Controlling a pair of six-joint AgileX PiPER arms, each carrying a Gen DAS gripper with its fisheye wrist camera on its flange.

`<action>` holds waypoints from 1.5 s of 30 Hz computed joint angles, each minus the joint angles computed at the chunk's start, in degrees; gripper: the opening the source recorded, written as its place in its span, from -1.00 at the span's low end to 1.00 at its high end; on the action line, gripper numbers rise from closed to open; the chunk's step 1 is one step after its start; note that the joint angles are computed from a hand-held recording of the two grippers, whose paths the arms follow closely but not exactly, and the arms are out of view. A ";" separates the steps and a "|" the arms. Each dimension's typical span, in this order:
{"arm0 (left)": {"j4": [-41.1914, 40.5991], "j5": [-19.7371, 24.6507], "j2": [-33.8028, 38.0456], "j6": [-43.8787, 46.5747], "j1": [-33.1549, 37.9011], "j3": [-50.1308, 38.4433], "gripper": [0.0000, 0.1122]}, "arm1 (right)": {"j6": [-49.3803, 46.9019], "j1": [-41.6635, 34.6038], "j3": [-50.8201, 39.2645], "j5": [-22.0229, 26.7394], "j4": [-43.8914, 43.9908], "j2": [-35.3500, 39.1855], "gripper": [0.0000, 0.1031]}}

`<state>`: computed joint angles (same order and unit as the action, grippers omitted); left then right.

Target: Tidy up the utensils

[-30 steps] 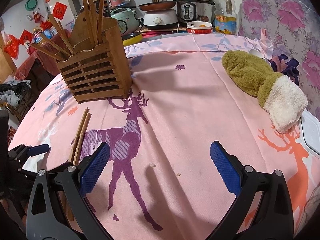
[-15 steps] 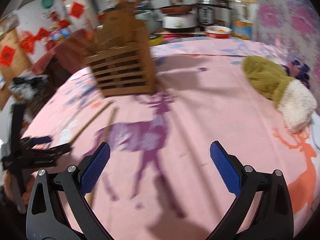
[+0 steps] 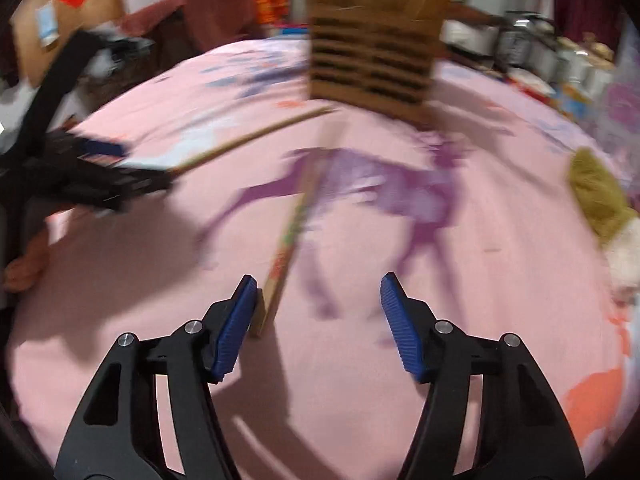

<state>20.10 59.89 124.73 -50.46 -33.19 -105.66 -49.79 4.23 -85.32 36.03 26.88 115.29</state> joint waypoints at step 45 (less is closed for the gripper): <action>7.58 -4.72 -2.54 0.48 -7.06 4.23 -0.88 | -6.20 -6.57 -3.88 9.31 10.04 1.83 -0.87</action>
<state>27.68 55.17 122.19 -49.97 -40.26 -101.43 -56.00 -2.33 -89.20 45.34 36.91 117.13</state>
